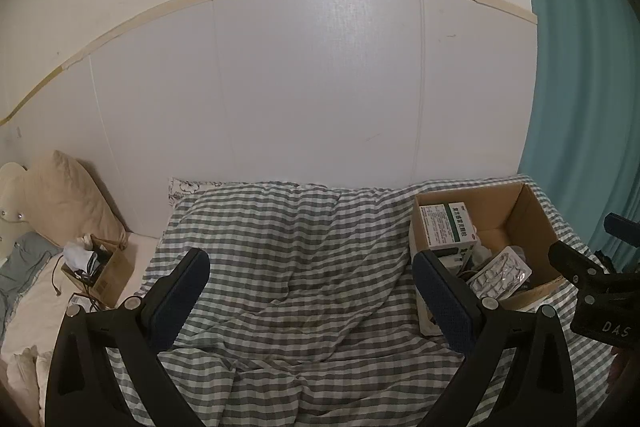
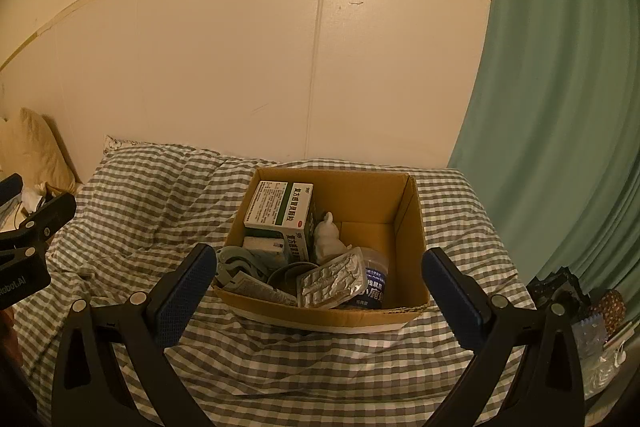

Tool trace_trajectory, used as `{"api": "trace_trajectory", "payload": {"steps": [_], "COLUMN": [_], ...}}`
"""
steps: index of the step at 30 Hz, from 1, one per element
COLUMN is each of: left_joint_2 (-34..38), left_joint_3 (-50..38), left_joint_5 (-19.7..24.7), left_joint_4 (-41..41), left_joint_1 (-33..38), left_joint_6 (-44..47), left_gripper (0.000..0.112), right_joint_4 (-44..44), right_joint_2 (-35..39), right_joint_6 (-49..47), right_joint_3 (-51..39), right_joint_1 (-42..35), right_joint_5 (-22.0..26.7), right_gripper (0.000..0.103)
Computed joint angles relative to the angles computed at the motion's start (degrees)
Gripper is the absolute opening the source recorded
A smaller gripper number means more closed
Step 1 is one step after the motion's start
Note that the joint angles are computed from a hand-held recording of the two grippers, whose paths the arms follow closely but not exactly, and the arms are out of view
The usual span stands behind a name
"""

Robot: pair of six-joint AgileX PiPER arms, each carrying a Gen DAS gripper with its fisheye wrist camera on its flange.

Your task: Organize objects

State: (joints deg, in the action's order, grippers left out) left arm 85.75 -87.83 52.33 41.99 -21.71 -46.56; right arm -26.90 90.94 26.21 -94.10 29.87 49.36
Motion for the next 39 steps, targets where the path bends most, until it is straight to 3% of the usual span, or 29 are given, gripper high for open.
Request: {"api": "trace_trajectory", "payload": {"steps": [39], "left_joint_2": [0.4], "left_joint_3": [-0.7], "left_joint_5": [0.6], "left_joint_4": [-0.8], "left_joint_1": [-0.2], "left_joint_6": [0.7], "left_gripper": [0.103], "right_joint_4": [0.2], "right_joint_2": [1.1], "right_joint_6": [-0.6], "right_joint_3": [-0.5], "right_joint_1": [0.1], "right_joint_5": [0.8], "right_gripper": [0.103]}}
